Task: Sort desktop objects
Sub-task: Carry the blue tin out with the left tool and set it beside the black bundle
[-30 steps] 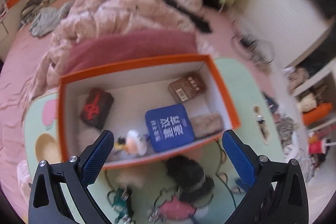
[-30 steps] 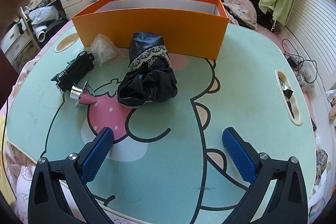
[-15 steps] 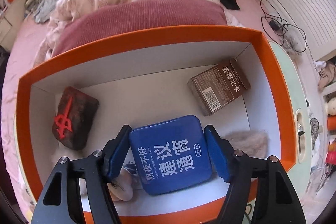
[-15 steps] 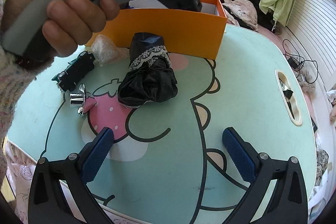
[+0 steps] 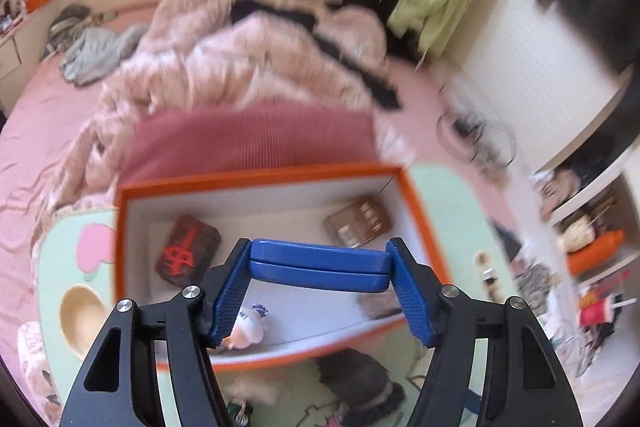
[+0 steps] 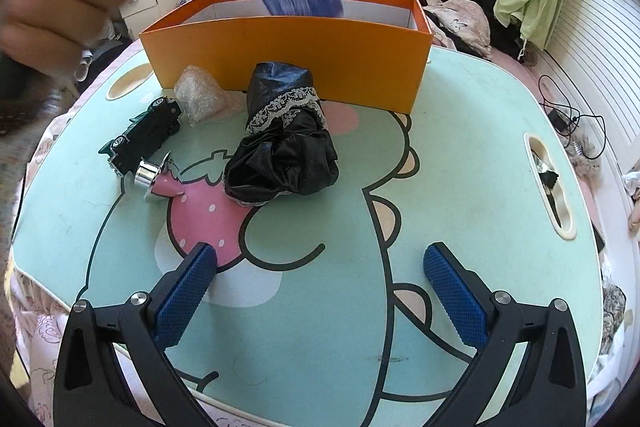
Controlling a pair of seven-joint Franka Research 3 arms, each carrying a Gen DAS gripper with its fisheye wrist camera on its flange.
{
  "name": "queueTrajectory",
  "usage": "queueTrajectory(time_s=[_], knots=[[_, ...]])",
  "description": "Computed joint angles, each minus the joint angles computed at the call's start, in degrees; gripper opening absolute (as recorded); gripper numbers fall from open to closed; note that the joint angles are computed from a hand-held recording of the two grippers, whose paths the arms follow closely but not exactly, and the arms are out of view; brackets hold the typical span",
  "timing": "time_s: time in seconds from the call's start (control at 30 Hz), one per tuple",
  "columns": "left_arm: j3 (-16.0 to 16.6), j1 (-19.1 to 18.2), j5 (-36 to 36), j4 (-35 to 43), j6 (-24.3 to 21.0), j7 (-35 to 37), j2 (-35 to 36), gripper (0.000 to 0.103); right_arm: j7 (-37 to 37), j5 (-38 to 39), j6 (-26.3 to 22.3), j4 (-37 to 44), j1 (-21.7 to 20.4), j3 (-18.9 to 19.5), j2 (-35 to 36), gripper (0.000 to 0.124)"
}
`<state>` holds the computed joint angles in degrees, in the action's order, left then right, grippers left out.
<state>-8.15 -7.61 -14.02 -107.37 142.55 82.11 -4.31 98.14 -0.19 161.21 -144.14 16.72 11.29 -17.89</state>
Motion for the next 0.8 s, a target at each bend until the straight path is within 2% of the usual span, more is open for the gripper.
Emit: queueTrajectory(time_s=[0.1, 0.2, 0.4, 0.63, 0.8], knots=[[1.2, -0.8, -4.8, -5.6, 4.3, 3.5, -6.3, 0.067, 0.0, 0.0, 0.0, 0.0, 0.0, -0.1, 0.0, 0.103], [3.4, -3.2, -9.0, -12.2, 7.7, 7.1, -12.9, 0.067, 0.0, 0.0, 0.0, -0.1, 0.0, 0.0, 0.0, 0.103], [6.9, -7.6, -11.4, -23.6, 9.1, 8.5, -21.2, 0.067, -0.1, 0.1, 0.1, -0.2, 0.0, -0.1, -0.1, 0.103], [9.4, -11.0, -14.9, -29.8, 9.3, 9.3, -20.2, 0.067, -0.2, 0.2, 0.2, -0.2, 0.1, -0.1, -0.1, 0.103], [8.6, -11.5, -16.4, -31.4, 14.5, 10.5, -19.2, 0.067, -0.1, 0.2, 0.2, -0.2, 0.0, 0.0, -0.1, 0.103]])
